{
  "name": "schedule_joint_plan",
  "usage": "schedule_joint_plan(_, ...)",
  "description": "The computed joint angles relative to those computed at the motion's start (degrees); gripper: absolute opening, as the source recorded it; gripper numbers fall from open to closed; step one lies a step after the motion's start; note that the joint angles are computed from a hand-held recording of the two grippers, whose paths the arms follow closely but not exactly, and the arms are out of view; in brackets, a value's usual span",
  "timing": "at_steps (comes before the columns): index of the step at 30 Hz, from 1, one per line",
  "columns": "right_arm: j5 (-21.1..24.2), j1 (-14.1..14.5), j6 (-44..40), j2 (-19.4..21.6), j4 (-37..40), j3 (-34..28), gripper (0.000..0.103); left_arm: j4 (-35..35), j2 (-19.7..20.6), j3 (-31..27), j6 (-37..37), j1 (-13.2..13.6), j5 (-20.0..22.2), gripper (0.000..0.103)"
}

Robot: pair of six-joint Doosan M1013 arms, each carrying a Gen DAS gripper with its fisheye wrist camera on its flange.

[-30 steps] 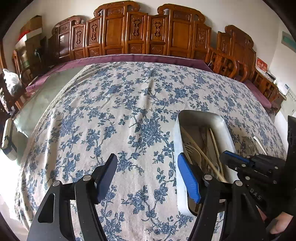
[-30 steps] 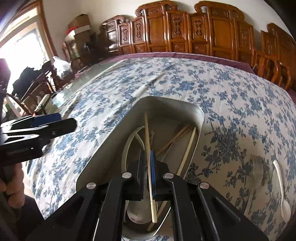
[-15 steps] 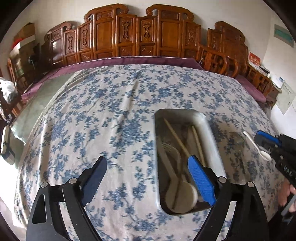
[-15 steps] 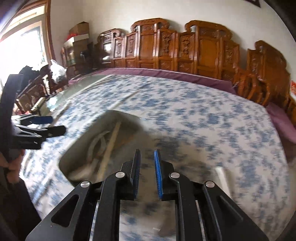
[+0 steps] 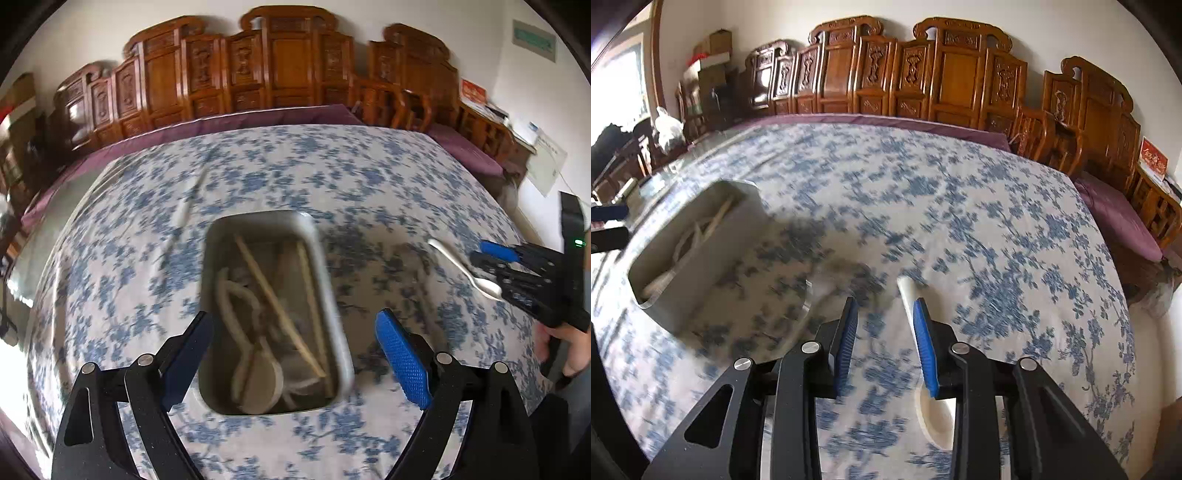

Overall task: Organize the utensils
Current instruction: 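Grasp a white plastic spoon with the right tool while the left tool grasps a metal fork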

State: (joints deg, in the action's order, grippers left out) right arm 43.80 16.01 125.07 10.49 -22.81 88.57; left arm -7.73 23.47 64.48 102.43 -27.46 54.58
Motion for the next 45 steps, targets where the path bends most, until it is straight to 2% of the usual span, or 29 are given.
schedule_joint_plan(7, 0.22, -1.6, -2.95, 0.76, 1.58, 1.02, 0.034, 1.13, 0.2, 0.24, 0.83, -2.81, 1.1, 0.086)
schedule_joint_plan(12, 0.53, -3.48, -7.46, 1.25, 10.09, 0.76, 0.034, 2.47, 0.79, 0.15, 0.79, -4.24, 2.64, 0.086)
schedule_joint_plan(15, 3.33, -3.48, -7.06, 1.99, 10.03, 0.29, 0.034, 2.26, 1.4, -0.11, 0.45, -4.85, 3.72, 0.086)
schedule_joint_plan(22, 4.33, -3.7, -7.01, 1.15, 10.91, 1.23, 0.032, 0.91, 3.87, -2.54, -0.78, -5.98, 6.55, 0.086)
schedule_joint_plan(27, 6.01, -3.28, -6.6, 0.99, 9.48, 1.22, 0.03, 2.2, 5.71, -4.91, -2.26, -6.8, 6.83, 0.086)
schedule_joint_plan(33, 7.02, -3.12, -7.66, 0.98, 8.86, 1.09, 0.024, 5.04, 8.08, -7.4, -4.43, -7.56, 7.99, 0.086)
schedule_joint_plan(38, 7.07, -3.12, -9.04, 1.22, 9.81, 0.71, 0.011, 5.34, 9.53, -9.06, -4.74, -7.75, 9.56, 0.086)
schedule_joint_plan(43, 6.13, -3.36, -8.89, 1.04, 10.33, 1.02, 0.009, 4.68, 10.85, -10.97, -4.47, -8.08, 10.81, 0.074)
schedule_joint_plan(45, 5.56, -3.75, -8.72, 0.85, 11.44, 1.28, 0.009, 4.09, 11.35, -11.54, -4.21, -8.23, 11.49, 0.061)
